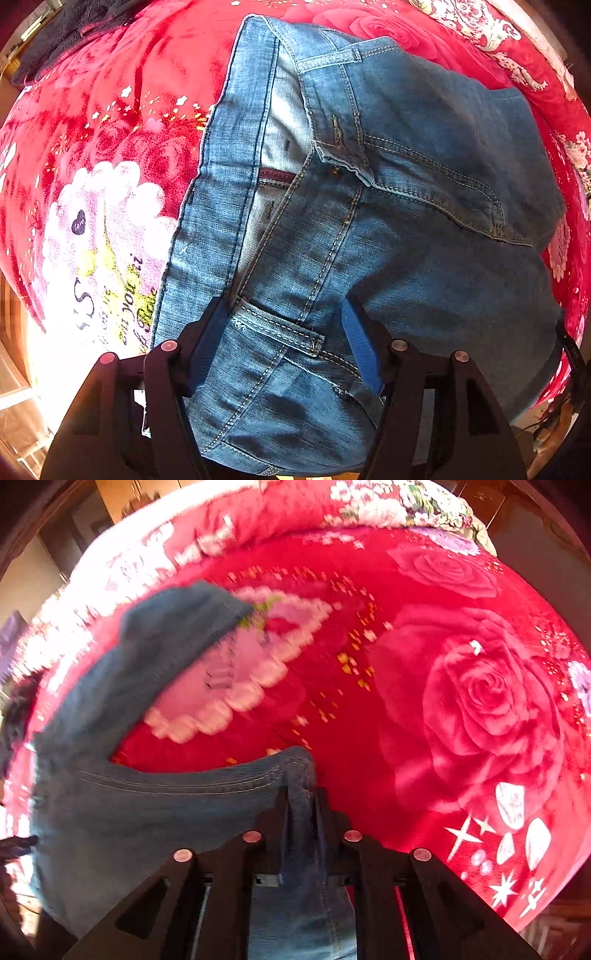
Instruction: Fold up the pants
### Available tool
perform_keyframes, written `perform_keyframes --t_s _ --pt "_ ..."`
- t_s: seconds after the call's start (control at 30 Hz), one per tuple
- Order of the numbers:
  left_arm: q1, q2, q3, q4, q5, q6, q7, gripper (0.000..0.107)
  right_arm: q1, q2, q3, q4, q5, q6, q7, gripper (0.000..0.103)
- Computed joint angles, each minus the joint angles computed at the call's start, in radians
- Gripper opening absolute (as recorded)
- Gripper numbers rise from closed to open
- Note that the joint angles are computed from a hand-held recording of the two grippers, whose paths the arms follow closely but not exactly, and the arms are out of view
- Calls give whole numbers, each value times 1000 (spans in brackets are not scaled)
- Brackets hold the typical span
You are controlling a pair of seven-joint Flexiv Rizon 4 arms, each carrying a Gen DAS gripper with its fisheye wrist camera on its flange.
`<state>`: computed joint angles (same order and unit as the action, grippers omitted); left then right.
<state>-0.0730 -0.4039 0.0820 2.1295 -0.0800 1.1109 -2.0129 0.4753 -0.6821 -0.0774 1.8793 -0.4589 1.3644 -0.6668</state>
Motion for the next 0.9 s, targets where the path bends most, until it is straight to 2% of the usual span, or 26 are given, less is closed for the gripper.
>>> perform_keyframes --t_s 0.03,0.1,0.2,0.27,0.37,0.47,0.5,0.53,0.6,0.73,0.83,0.87,0.9 --pt "15 9 -12 12 -18 7 21 58 -1 -1 -7 10 11 34 20 30" --pt "54 39 -35 58 -77 26 69 57 -3 10 -22 34 54 100 70 34" --pt "142 88 -102 149 -263 96 183 57 34 38 -90 64 71 148 119 35" --pt "181 96 -128 167 -374 133 251 57 22 48 -80 51 73 168 99 37" --pt "204 62 -131 119 -453 146 285 57 -70 20 48 -51 93 125 18 38" --pt "234 11 -177 50 -558 113 348 57 -199 -88 251 -247 176 64 -84 39" --pt "234 -11 -185 23 -573 98 363 58 -214 -124 288 -306 200 47 -103 40" --pt "222 -40 -176 -13 -562 80 358 58 -229 -171 326 -383 223 17 -122 40" --pt "186 -83 -145 -78 -505 35 327 58 -225 -255 351 -524 255 -42 -133 40" --pt "141 -127 -108 -164 -409 -49 265 58 -194 -407 350 -791 302 -158 -133 40" --pt "95 -155 -54 -227 -296 -94 208 57 -162 -509 324 -990 333 -290 -146 40" --pt "81 -166 -39 -250 -260 -110 186 57 -167 -546 354 -1057 305 -347 -168 26" --pt "73 -174 -29 -272 -232 -133 169 57 -160 -557 352 -1092 312 -373 -207 7"
